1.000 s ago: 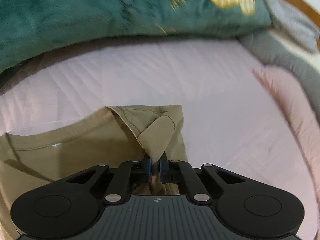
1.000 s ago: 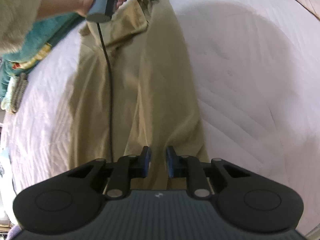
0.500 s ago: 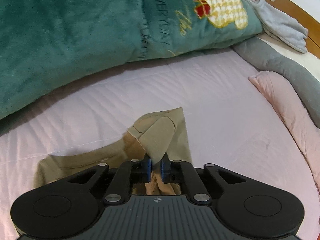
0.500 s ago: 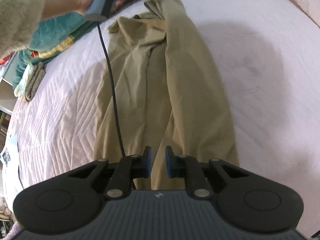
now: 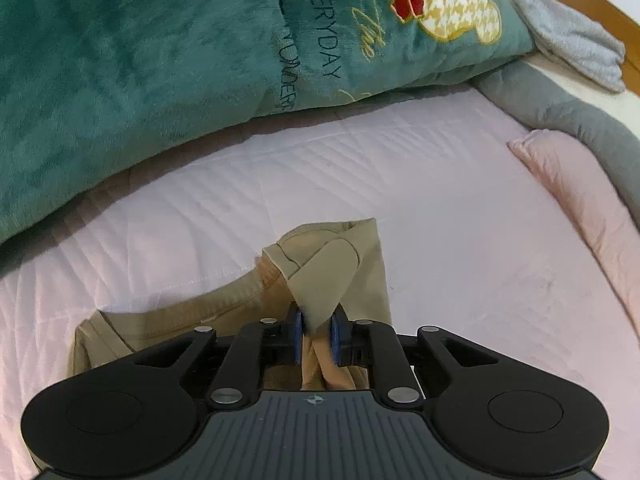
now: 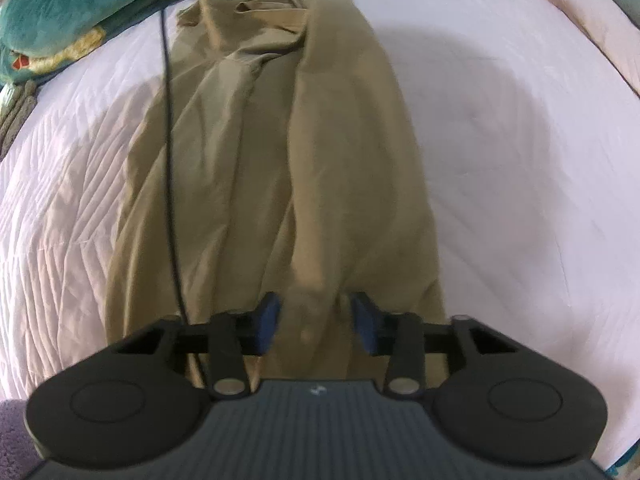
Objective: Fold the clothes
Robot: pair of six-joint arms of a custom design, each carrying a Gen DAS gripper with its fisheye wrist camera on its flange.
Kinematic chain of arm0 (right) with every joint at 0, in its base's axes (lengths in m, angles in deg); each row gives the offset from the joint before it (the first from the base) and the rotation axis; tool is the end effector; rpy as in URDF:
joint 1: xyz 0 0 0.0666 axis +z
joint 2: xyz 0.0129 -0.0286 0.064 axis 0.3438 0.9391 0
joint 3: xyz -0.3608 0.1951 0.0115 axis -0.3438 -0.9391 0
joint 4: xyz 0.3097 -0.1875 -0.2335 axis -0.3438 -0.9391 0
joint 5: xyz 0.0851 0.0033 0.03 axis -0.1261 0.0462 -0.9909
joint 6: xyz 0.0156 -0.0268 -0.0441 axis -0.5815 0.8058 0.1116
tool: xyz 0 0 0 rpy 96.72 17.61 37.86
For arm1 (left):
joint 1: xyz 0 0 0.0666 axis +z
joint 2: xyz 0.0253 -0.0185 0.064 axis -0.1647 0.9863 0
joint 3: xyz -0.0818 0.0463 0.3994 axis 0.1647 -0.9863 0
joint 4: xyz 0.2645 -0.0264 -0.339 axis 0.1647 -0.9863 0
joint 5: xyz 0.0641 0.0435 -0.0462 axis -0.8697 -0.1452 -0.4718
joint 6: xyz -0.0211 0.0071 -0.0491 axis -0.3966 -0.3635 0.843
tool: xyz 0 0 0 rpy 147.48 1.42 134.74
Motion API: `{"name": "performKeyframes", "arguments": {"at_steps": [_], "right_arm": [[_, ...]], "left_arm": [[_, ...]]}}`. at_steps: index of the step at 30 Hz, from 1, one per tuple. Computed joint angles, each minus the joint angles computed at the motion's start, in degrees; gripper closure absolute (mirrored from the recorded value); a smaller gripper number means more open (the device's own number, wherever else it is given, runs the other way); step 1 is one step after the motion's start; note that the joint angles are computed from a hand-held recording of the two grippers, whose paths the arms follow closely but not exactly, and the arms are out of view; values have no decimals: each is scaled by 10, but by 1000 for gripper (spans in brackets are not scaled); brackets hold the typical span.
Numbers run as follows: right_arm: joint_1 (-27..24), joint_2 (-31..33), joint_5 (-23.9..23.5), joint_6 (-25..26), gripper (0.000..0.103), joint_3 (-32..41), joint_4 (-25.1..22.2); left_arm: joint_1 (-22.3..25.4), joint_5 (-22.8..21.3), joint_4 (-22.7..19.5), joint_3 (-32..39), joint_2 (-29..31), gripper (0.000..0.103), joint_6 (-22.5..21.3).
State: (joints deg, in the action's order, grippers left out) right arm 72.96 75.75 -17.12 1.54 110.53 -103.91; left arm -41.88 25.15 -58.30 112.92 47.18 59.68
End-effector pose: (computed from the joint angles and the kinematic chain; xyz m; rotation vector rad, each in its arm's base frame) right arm 0.2396 0.2985 0.4324 0.5810 2.7172 0.1086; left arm 0.6244 -0.4028 0.4613 0.7466 2.4455 -0.4093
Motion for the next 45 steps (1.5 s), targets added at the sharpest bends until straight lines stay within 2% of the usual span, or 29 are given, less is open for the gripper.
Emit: {"name": "performKeyframes", "arguments": {"at_steps": [1,2,3,7,10,14,15,18,20,21,24,26,28,30,31,34,35,37,39,42,45], "right_arm": [[-4,-12,-5,-6,88,-8,6],[-6,-28,-10,-13,95,-17,16],[-5,-41,-6,-16,96,-23,22],[2,-85,4,-5,96,-39,57],[13,-91,11,27,96,-30,63],[26,-87,9,61,96,-21,77],[25,-79,-1,72,96,-19,78],[22,-57,-43,80,96,-24,92],[29,-50,-57,85,96,-24,106],[31,-47,-61,92,96,-22,110],[32,-36,-70,101,96,-11,97],[31,-27,-66,105,94,7,78],[33,-15,-54,114,90,31,52],[35,-1,-50,134,76,53,29],[36,-3,-40,132,67,58,25],[36,-11,5,124,62,74,27],[34,-11,25,128,55,80,29],[23,-2,46,155,49,88,38],[5,20,53,183,49,90,48],[-24,47,31,194,49,76,79],[-47,66,-9,186,52,67,93]], "left_arm": [[-2,-6,0,2,1,84,-1],[-4,-12,2,2,0,86,-2],[-5,-18,7,0,-2,87,-2],[1,-12,33,-10,-17,87,28],[12,-16,29,-7,-22,87,7],[38,-25,23,-26,-36,87,9],[45,-32,17,-29,-37,87,7],[60,-99,-9,-52,-40,87,-1],[76,-109,-9,-79,-51,87,41],[81,-107,6,-99,-63,87,54],[89,-93,36,-136,-90,87,45],[93,-61,47,-141,-100,87,41],[95,-6,46,-132,-104,83,54],[90,24,17,-105,-93,67,50],[86,28,11,-99,-91,63,44],[72,-19,36,-111,-96,51,35],[71,-24,39,-107,-91,49,40],[68,-31,43,-100,-81,49,40],[67,-21,39,-87,-67,49,21],[61,-4,24,-66,-42,47,-14],[52,-26,25,-71,-32,47,-39]]}}
